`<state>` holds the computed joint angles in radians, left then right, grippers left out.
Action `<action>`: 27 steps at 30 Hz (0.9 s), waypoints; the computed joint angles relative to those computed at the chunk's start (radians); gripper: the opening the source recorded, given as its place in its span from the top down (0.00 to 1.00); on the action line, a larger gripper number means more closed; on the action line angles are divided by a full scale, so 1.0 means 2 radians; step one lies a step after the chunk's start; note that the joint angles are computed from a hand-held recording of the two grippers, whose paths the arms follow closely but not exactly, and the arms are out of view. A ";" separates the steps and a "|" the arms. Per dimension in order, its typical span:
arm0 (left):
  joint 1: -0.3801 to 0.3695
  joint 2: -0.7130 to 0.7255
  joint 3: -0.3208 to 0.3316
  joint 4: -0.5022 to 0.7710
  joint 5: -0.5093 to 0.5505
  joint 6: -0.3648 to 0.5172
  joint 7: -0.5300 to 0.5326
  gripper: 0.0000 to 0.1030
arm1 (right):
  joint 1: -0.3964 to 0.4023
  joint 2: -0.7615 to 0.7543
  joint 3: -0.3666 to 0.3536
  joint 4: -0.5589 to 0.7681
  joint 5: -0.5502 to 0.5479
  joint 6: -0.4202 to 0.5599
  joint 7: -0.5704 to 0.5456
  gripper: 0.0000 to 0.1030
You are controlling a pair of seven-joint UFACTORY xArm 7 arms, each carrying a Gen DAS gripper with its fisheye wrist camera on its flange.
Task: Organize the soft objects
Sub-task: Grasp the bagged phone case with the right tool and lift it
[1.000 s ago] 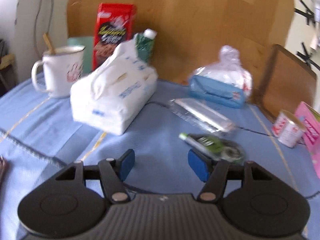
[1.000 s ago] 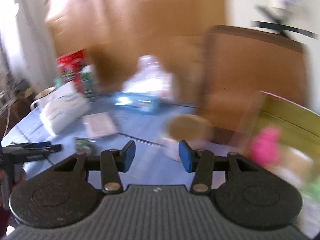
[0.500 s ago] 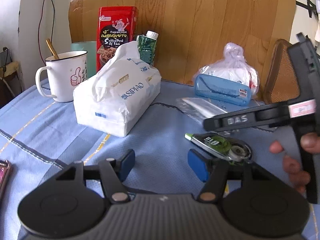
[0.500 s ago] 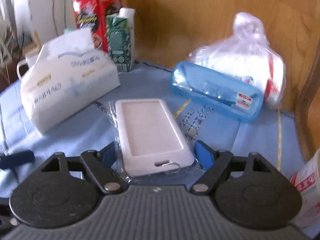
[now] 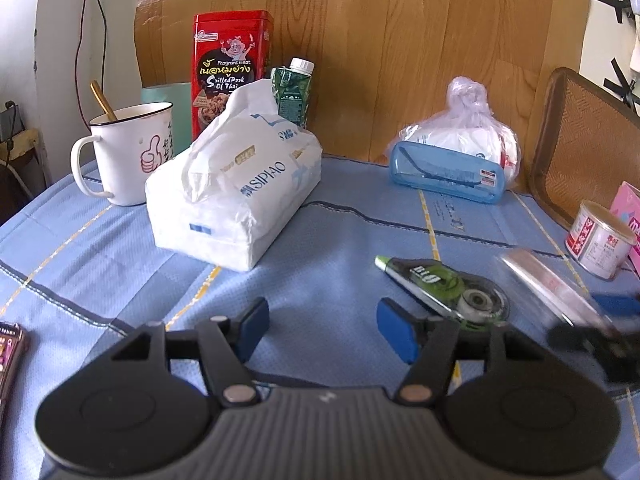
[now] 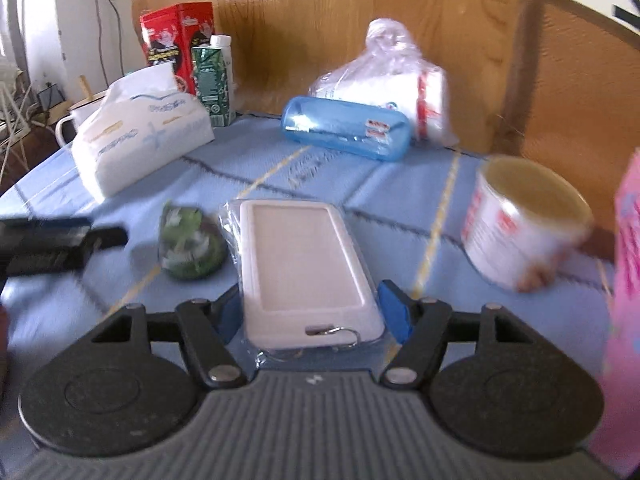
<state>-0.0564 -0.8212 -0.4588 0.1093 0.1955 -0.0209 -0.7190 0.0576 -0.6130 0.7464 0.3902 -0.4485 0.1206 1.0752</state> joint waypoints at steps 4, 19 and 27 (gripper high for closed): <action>0.002 0.000 -0.004 0.003 0.003 0.007 0.000 0.38 | 0.058 -0.068 -0.010 -0.051 0.023 0.008 0.025 0.30; 0.015 -0.001 -0.023 0.012 0.023 0.026 -0.018 0.31 | 0.069 -0.129 0.042 -0.075 0.044 0.005 0.068 0.20; 0.015 -0.001 -0.022 0.013 0.029 0.028 -0.020 0.31 | 0.070 -0.127 0.034 -0.084 0.035 -0.011 0.082 0.15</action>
